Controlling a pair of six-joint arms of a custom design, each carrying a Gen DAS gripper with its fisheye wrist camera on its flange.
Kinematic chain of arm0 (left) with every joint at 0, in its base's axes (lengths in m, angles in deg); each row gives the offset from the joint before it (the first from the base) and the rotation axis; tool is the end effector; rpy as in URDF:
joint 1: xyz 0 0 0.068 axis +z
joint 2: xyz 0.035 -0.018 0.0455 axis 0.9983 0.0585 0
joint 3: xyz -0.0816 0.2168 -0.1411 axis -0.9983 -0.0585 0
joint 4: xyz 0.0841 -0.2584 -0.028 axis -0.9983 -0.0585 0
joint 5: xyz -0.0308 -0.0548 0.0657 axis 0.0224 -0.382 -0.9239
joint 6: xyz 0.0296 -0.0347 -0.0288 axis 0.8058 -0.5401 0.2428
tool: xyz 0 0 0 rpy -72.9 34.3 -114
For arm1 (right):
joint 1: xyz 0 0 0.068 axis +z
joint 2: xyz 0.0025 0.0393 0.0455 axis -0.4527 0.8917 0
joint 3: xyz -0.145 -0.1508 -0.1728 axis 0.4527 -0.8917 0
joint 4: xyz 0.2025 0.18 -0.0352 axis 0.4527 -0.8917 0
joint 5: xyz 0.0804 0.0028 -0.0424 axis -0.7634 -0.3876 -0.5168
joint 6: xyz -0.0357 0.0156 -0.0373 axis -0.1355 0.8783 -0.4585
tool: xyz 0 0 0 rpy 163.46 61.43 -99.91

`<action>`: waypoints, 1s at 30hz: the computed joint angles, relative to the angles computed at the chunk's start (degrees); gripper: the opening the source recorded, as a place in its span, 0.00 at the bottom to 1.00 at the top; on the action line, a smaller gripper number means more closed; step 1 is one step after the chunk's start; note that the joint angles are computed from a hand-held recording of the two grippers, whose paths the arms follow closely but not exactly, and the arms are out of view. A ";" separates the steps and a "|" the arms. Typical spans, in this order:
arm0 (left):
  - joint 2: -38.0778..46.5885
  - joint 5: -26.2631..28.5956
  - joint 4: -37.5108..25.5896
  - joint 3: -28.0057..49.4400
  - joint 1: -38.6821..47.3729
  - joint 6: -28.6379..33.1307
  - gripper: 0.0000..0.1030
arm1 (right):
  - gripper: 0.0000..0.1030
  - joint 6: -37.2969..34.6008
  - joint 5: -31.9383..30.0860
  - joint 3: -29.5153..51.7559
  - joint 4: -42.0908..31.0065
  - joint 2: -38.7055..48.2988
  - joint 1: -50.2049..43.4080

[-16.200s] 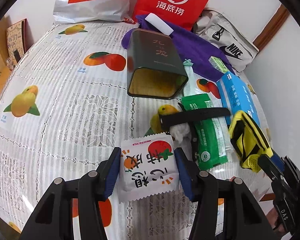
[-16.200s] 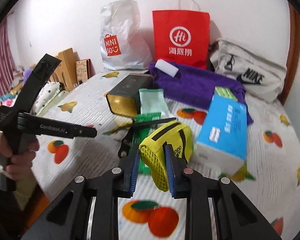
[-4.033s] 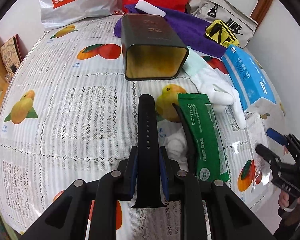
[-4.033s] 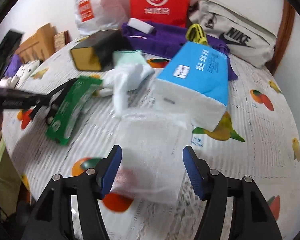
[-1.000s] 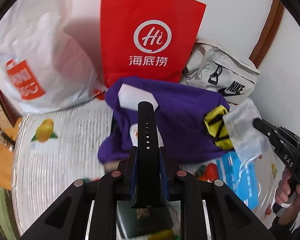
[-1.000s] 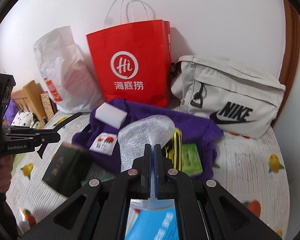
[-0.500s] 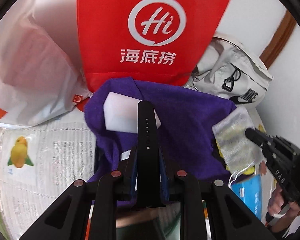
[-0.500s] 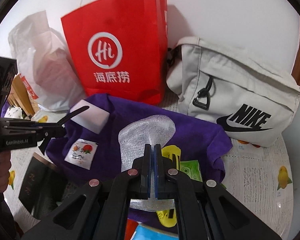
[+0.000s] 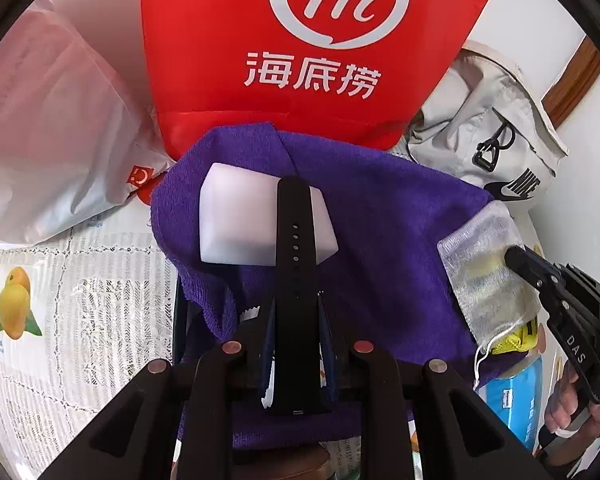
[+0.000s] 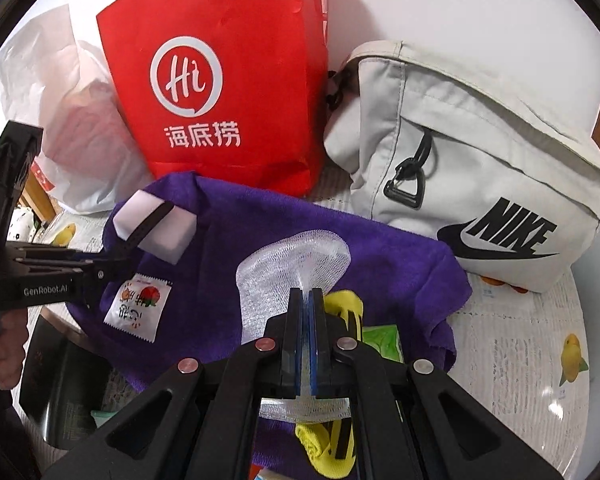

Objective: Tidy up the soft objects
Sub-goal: 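Open both tools to drop the strap and bag onto the towel, then grasp the green packet with the left tool while the right tool moves toward the white glove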

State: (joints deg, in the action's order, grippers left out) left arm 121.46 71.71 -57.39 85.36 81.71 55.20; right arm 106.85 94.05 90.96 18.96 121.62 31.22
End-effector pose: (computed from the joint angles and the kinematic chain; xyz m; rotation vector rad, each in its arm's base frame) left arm 0.2439 -0.0339 0.0969 0.6385 2.6620 -0.4523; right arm 0.1331 0.1740 0.1116 0.2019 2.4243 -0.0448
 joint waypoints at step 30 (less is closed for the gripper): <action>-34.01 4.25 -21.74 -10.54 10.51 11.19 0.36 | 0.45 19.98 5.70 3.62 -18.35 -6.32 21.08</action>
